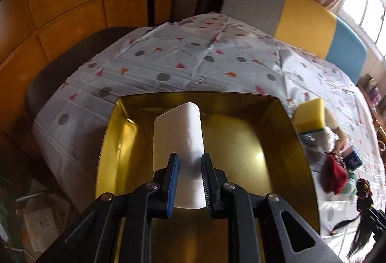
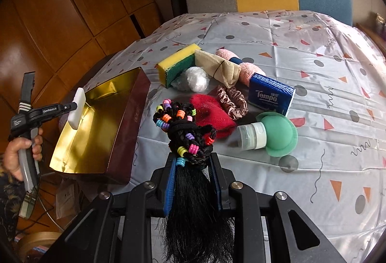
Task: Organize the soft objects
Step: 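Carry the white sponge block into the gold tray and open the left gripper, then carry the black beaded hair into the gold tray and release with the right gripper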
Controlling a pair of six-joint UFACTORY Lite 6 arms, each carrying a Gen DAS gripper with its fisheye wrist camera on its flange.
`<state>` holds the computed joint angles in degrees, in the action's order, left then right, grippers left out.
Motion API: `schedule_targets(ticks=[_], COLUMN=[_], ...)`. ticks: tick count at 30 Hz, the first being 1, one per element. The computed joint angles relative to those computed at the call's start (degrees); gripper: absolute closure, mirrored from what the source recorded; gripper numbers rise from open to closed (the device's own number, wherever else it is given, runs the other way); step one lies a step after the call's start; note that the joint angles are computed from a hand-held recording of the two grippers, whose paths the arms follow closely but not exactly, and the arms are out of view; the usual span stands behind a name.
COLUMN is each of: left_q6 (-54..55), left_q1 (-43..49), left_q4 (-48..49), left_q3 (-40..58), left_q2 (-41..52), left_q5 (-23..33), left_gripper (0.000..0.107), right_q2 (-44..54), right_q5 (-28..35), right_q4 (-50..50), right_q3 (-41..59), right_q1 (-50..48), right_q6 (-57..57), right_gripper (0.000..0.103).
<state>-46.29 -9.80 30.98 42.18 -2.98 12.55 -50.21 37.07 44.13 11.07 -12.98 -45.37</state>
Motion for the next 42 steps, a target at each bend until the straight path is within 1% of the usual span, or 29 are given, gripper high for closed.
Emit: schedule_targets(ticks=[3, 4, 5, 6, 7, 8, 9, 10, 12, 14, 15, 18, 21, 24, 26, 28, 29, 34, 38, 42], left_q6=[-2.84, -2.46, -0.81, 0.51, 4.24, 8.76, 11.02, 10.89, 8.66, 10.99, 10.44, 5.79, -6.87, -13.07, -19.94, -27.81, -29.37, -30.59, -32.34, -31.24], left_q1=[3.80, 4.89, 5.44, 5.65, 6.55, 6.92, 7.21, 7.42, 7.31, 7.31, 7.04, 4.65, -0.31, -5.21, -9.86, -15.01, -16.45, -19.71, -22.16, -22.68], left_q4=[4.94, 4.96, 3.21, 1.29, -3.03, -7.88, -10.71, -11.29, -10.92, -15.06, -15.45, -13.19, -3.40, -0.27, 4.70, 10.76, 11.70, 10.67, 11.72, 10.91], left_q3=[4.30, 5.55, 7.07, 7.13, 7.04, 6.42, 5.34, 4.04, 1.23, -2.47, -4.50, -10.78, -16.30, -20.46, -22.08, -23.27, -23.68, -24.34, -25.60, -26.75], left_q2=[7.60, 9.71, 11.67, 11.62, 11.71, 10.84, 9.73, 8.21, 4.60, -0.55, -3.24, -11.95, -20.39, -27.26, -30.60, -33.54, -34.40, -39.23, -44.20, -48.47], left_q5=[-0.57, -0.81, -0.93, -0.76, -1.51, -2.00, -2.76, -3.12, -3.55, -3.80, -3.61, -2.14, 0.94, 4.04, 7.16, 11.53, 12.87, 19.70, 25.10, 28.44], left_gripper=[0.086, 0.079, 0.073, 0.070, 0.067, 0.065, 0.063, 0.061, 0.060, 0.057, 0.056, 0.056, 0.056, 0.056, 0.056, 0.056, 0.056, 0.056, 0.055, 0.054], right_q2=[0.44, 0.44, 0.48, 0.43, 0.50, 0.62, 0.78, 1.46, 2.56, 3.28, 3.63, 5.61, 7.86, 11.29, 14.15, 17.59, 19.36, 28.38, 37.18, 48.38], right_q5=[-1.62, -2.29, -3.08, -3.61, -4.29, -4.92, -5.30, -5.80, -6.79, -7.30, -7.48, -8.24, -8.54, -9.52, -10.99, -12.89, -13.91, -18.81, -22.13, -23.53], right_q4=[-1.71, -2.75, -3.86, -4.80, -5.66, -6.46, -6.99, -7.03, -7.73, -7.48, -7.01, -4.95, -1.88, 1.25, 2.46, 3.54, 4.32, 7.17, 8.50, 11.12], right_q3=[0.35, 0.47, 0.66, 0.86, 1.06, 1.27, 1.48, 1.84, 2.67, 3.53, 4.00, 6.41, 9.24, 12.81, 15.41, 18.09, 19.34, 25.26, 30.75, 37.56], right_q1=[3.68, 5.09, 6.60, 7.82, 9.17, 10.27, 11.11, 11.75, 13.26, 14.50, 15.04, 17.40, 19.76, 23.20, 26.49, 30.03, 31.83, 40.18, 46.04, 48.74], right_q6=[3.82, 5.56, 7.43, 8.94, 10.44, 11.83, 12.88, 13.33, 14.96, 15.83, 16.01, 15.92, 15.08, 14.40, 14.95, 15.62, 15.62, 15.79, 15.70, 13.23], right_gripper=[0.077, 0.077, 0.077, 0.077, 0.077, 0.077, 0.077, 0.077, 0.077, 0.077, 0.077, 0.077, 0.077, 0.077, 0.077, 0.077, 0.077, 0.077, 0.077, 0.077])
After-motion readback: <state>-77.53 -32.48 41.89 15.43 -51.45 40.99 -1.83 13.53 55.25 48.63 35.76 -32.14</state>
